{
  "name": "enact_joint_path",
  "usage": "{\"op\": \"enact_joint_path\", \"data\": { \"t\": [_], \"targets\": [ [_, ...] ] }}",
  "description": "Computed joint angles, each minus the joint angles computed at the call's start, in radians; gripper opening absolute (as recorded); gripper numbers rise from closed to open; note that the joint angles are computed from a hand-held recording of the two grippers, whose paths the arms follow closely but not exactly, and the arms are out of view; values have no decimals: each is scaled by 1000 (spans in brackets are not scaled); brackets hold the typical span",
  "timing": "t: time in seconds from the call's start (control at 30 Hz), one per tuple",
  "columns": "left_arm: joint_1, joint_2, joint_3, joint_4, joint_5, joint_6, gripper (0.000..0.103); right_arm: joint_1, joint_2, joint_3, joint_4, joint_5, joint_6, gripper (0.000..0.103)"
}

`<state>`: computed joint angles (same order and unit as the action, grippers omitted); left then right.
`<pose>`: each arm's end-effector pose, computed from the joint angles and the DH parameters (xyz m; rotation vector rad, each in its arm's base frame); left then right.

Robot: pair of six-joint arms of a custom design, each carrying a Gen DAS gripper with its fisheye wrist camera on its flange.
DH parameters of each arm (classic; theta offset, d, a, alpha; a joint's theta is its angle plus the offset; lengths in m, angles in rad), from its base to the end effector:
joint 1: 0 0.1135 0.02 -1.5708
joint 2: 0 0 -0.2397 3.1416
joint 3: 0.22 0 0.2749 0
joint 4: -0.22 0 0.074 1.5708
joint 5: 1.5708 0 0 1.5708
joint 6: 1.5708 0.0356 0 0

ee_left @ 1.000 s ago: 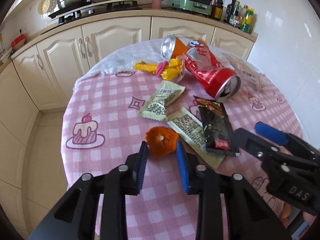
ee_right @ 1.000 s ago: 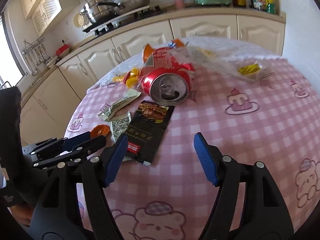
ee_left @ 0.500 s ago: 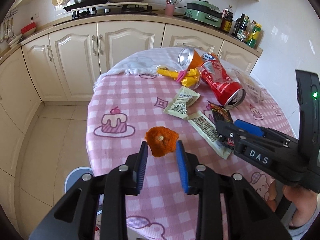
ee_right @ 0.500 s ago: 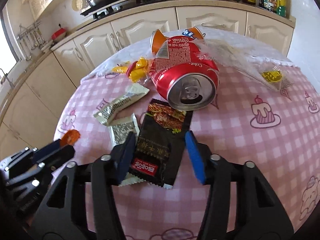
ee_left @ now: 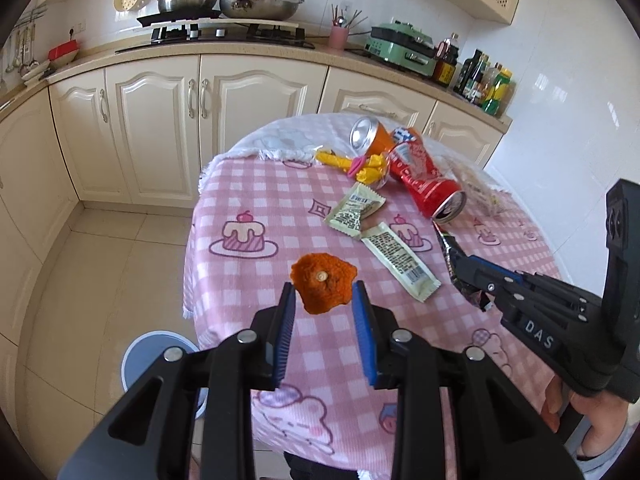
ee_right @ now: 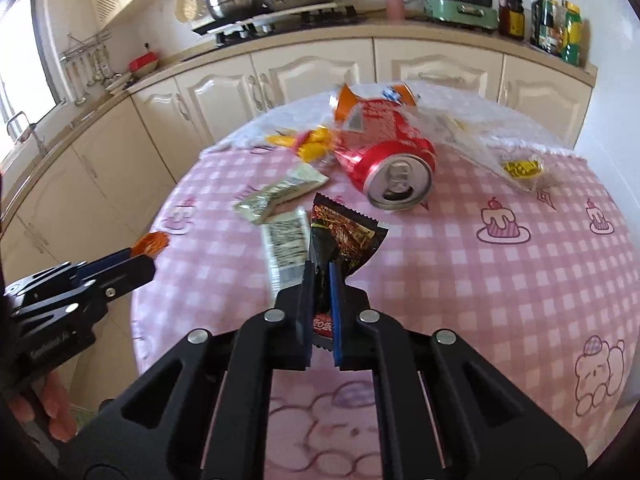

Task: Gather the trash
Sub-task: 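Grasp the black snack packet with the right tool, then carry the black packet to the bucket and open both tools to drop packet and chip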

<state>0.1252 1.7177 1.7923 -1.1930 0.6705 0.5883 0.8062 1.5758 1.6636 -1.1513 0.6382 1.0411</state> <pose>0.3626 0.0233 0.3388 0.7474 2.3206 -0.5981 0.2458 0.2256 0.3468 0.4734 2.3009 0.0178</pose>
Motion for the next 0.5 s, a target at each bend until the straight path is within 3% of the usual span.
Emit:
{"op": "enact_joint_path", "data": {
  "t": [0.3, 0.43, 0.5],
  "targets": [
    [135, 52, 92, -82, 81, 60, 28, 80, 191, 291, -32, 37, -72, 7],
    [218, 136, 188, -125, 92, 97, 28, 94, 391, 531, -4, -21, -173, 7],
    [254, 191, 254, -145, 91, 103, 28, 95, 533, 715, -28, -62, -216, 7]
  ]
}}
